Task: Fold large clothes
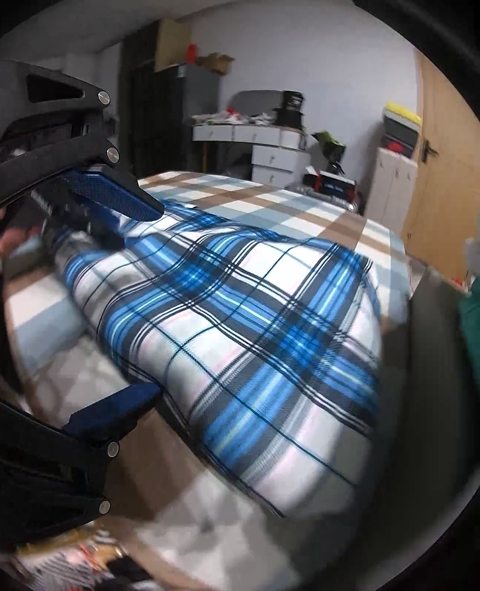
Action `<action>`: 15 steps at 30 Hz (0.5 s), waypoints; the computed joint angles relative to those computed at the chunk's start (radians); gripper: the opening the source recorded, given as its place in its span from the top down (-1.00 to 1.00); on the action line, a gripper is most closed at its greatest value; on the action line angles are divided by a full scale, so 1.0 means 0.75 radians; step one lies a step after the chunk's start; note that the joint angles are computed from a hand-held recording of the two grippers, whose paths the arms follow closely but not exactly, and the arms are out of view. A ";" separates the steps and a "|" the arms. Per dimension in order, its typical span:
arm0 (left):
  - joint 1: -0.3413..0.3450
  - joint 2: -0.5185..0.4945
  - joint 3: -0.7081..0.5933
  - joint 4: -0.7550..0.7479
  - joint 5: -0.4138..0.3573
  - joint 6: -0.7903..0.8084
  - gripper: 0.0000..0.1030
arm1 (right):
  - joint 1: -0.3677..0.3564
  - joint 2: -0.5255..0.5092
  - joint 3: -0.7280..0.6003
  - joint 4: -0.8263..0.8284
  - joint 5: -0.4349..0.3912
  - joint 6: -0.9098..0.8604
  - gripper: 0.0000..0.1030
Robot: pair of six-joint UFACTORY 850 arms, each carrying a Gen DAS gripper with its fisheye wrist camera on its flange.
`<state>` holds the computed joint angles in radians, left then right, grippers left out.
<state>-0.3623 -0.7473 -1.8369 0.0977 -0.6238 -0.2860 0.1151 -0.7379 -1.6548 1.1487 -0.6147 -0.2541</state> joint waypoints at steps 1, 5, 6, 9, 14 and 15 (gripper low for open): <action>-0.015 -0.003 -0.001 0.077 -0.012 -0.035 -0.99 | 0.014 -0.001 -0.020 -0.094 0.017 0.052 -0.76; -0.007 -0.006 -0.018 0.027 -0.043 -0.001 -0.99 | 0.038 -0.005 -0.065 -0.347 0.000 0.211 -0.76; -0.001 -0.006 -0.022 0.002 -0.049 0.025 -0.99 | 0.035 -0.001 -0.059 -0.352 -0.009 0.216 -0.76; 0.001 -0.016 -0.036 -0.038 -0.051 0.068 -0.99 | 0.018 -0.016 -0.081 -0.356 -0.061 0.226 -0.78; 0.023 -0.018 -0.035 -0.153 -0.035 0.161 -0.98 | 0.020 -0.097 -0.193 -0.273 -0.132 0.186 -0.98; 0.029 -0.015 -0.031 -0.182 -0.030 0.185 -0.98 | 0.022 -0.108 -0.206 -0.239 -0.152 0.153 -0.98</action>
<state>-0.3409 -0.7586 -1.8605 -0.0392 -0.6463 -0.1474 0.1314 -0.8192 -1.8090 0.9694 -0.7285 -0.1393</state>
